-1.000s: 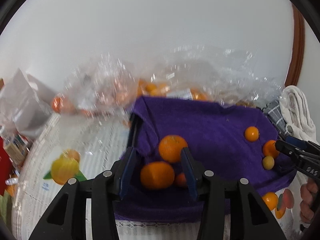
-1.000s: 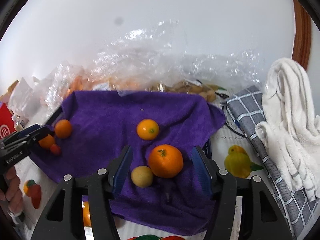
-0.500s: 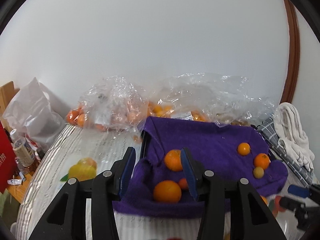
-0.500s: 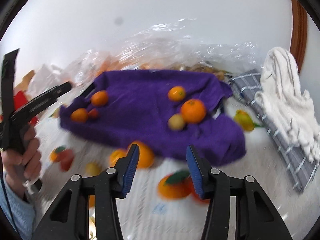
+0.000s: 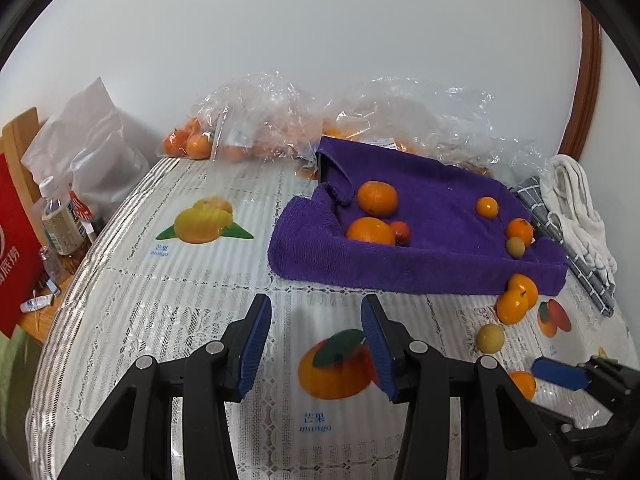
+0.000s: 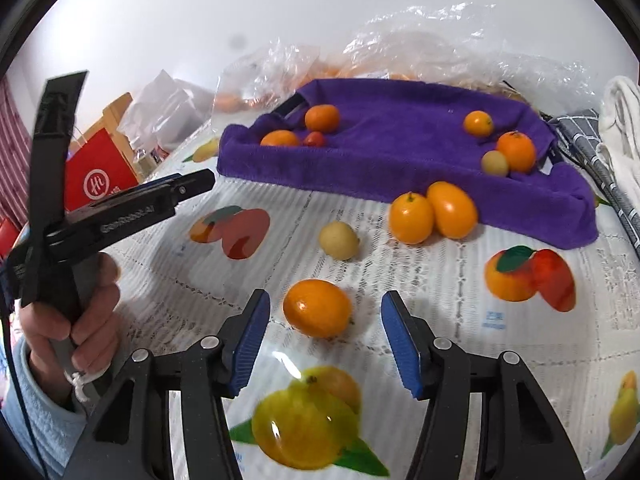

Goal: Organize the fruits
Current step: 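Grasp an orange with the right tool while the left tool returns to the fruits, then grasp the yellow-brown fruit with the left tool while the right tool holds its orange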

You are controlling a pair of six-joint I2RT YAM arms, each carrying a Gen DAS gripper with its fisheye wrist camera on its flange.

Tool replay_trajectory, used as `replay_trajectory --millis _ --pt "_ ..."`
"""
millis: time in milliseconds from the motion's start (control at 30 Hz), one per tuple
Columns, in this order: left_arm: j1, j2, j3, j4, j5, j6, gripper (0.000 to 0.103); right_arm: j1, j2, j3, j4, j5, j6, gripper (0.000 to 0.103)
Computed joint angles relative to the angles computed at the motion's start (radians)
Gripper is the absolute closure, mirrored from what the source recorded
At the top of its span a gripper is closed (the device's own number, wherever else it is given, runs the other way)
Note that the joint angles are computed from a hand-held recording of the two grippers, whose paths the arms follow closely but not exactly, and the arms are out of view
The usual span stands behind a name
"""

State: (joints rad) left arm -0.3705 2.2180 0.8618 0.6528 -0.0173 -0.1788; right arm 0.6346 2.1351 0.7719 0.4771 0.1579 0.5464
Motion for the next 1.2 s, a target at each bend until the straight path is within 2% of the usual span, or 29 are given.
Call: replay_trajectory --millis 33,167,200,333,533,633,767,833,900,1000,1067,1200 --pt "0.000 -0.001 0.002 -0.003 0.000 0.000 0.058 -0.001 0.012 0.016 -0.005 0.001 -0.002 0.045" --pt "-0.001 -0.003 -0.004 0.004 -0.009 -0.004 0.058 0.019 0.046 0.061 -0.046 0.043 -0.006 0.065" --pt "0.000 -0.004 -0.008 0.009 -0.007 -0.009 0.058 0.020 0.044 0.060 -0.048 0.052 -0.013 0.066" --pt "0.000 0.004 0.004 -0.005 -0.011 -0.024 0.058 0.008 0.020 0.026 -0.037 0.060 -0.027 0.066" --pt "-0.002 0.009 0.022 -0.048 0.080 -0.011 0.058 -0.086 -0.060 -0.114 0.042 0.132 -0.073 0.066" --pt "-0.026 0.023 0.064 -0.133 0.049 0.004 0.058 -0.169 -0.078 -0.150 0.053 0.116 -0.112 0.066" --pt "-0.026 0.045 0.099 -0.186 0.080 0.004 0.058 -0.267 -0.067 -0.160 0.078 0.104 -0.175 0.066" --pt "-0.029 0.040 0.092 -0.181 0.078 0.004 0.059 -0.307 -0.051 -0.161 0.109 0.094 -0.200 0.066" --pt "-0.028 0.026 0.061 -0.139 0.127 0.007 0.060 -0.336 -0.031 -0.168 0.152 0.068 -0.197 0.066" --pt "-0.054 0.011 0.027 -0.087 0.141 0.035 0.058 -0.361 -0.012 -0.185 0.198 0.037 -0.175 0.066" --pt "-0.078 0.013 0.048 -0.121 0.158 0.057 0.058 -0.369 -0.022 -0.203 0.220 0.025 -0.183 0.066" --pt "-0.126 0.015 0.137 -0.254 0.231 0.015 0.058 -0.385 -0.033 -0.231 0.243 0.013 -0.152 0.066"
